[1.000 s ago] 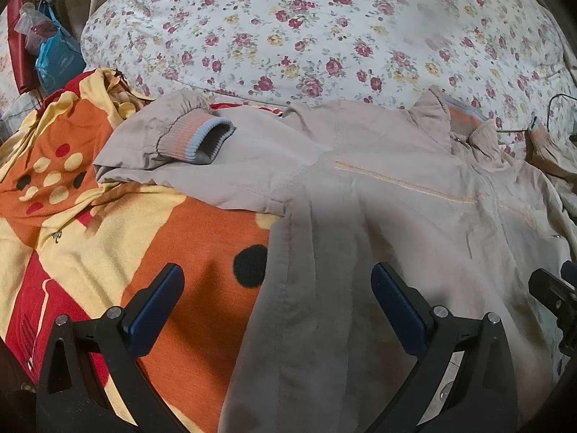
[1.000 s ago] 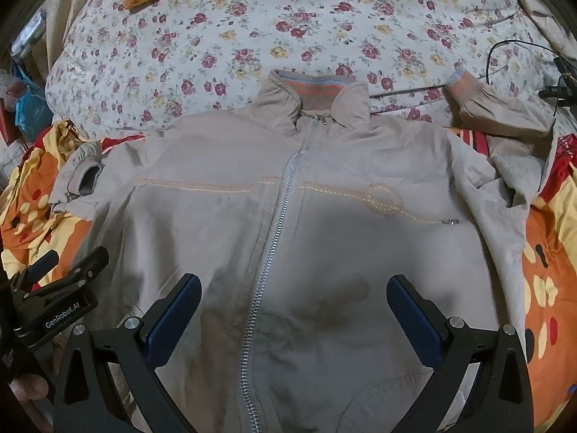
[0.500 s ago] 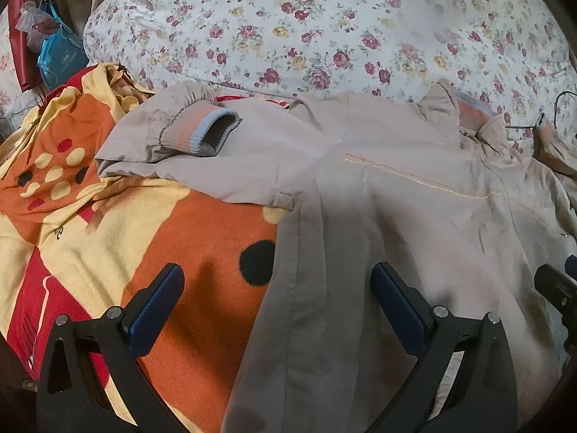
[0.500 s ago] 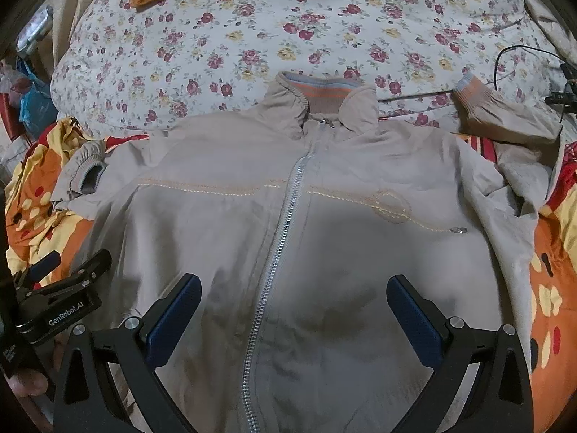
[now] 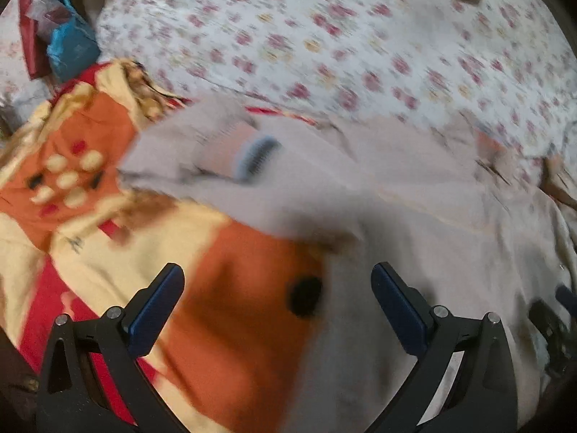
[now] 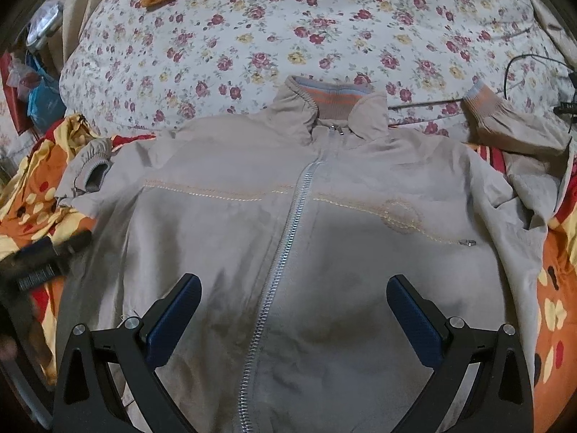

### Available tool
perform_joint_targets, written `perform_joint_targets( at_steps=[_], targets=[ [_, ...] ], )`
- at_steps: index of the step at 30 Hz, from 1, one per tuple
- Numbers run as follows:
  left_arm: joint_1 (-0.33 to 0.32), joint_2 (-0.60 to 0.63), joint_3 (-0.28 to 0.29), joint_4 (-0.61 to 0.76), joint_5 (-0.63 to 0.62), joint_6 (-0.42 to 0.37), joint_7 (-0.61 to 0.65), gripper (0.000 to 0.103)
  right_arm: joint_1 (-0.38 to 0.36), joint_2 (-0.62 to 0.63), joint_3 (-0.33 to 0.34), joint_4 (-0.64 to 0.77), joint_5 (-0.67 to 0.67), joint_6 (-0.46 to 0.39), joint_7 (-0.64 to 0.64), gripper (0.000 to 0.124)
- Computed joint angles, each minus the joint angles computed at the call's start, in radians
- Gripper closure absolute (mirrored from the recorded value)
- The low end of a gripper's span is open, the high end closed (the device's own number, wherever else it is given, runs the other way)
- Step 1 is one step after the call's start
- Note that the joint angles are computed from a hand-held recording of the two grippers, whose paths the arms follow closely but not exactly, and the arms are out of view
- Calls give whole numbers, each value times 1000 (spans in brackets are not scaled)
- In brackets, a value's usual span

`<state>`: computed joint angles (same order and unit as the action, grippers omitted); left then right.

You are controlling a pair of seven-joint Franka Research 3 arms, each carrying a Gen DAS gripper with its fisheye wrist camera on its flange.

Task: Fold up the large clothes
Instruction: 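Grasp the striped sleeve cuff with the left gripper and fold it across the jacket front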

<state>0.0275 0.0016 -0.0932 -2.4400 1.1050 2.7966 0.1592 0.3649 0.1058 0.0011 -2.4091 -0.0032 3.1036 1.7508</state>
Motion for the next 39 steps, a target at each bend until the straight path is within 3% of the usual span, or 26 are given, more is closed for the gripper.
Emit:
perform_joint_targets(
  at_steps=[4, 9, 10, 13, 15, 17, 20, 23, 26, 28, 31, 34, 36, 39],
  targets=[
    [23, 38, 25, 75, 67, -52, -18, 0, -59, -2, 74, 3, 151, -12, -117, 21],
    [29, 171, 58, 208, 17, -89, 103, 2, -69, 0, 104, 10, 267, -20, -213, 21],
    [28, 201, 68, 233, 17, -86, 113, 8, -68, 4, 105, 13, 280, -25, -227, 21],
    [28, 271, 76, 280, -59, -80, 218, 44, -63, 17, 101, 28, 301, -42, -247, 21],
    [21, 292, 87, 293, -107, -81, 257, 51, -62, 23, 101, 34, 316, -48, -259, 21],
    [8, 281, 103, 284, -117, -71, 247, 73, -60, 24, 96, 35, 323, -47, -263, 21],
    [55, 193, 67, 202, -304, 54, 349, 81, -64, 18, 98, 32, 345, -41, -277, 21],
    [33, 110, 50, 160, -356, 106, 414, 81, -67, 0, 93, 20, 365, -18, -271, 21],
    [20, 32, -20, 115, -620, 194, 651, 81, -58, -21, 65, 5, 335, 8, -221, 21],
    [-22, 5, -71, 110, -903, 231, 890, 81, -51, -37, 35, -10, 287, 29, -162, 21],
    [-98, 37, -133, 193, -1320, 216, 1242, 81, -59, -51, 4, -19, 220, 42, -74, 21],
    [-130, 114, -185, 296, -1466, 186, 1363, 81, -86, -61, -7, -32, 200, 56, -31, 21],
    [-115, 163, -235, 350, -1544, 156, 1440, 78, -90, -64, -40, -41, 126, 64, 46, 21],
    [-50, 220, -344, 397, -1759, 126, 1610, 53, -90, -70, -120, -54, -80, 71, 254, 21]
  ],
)
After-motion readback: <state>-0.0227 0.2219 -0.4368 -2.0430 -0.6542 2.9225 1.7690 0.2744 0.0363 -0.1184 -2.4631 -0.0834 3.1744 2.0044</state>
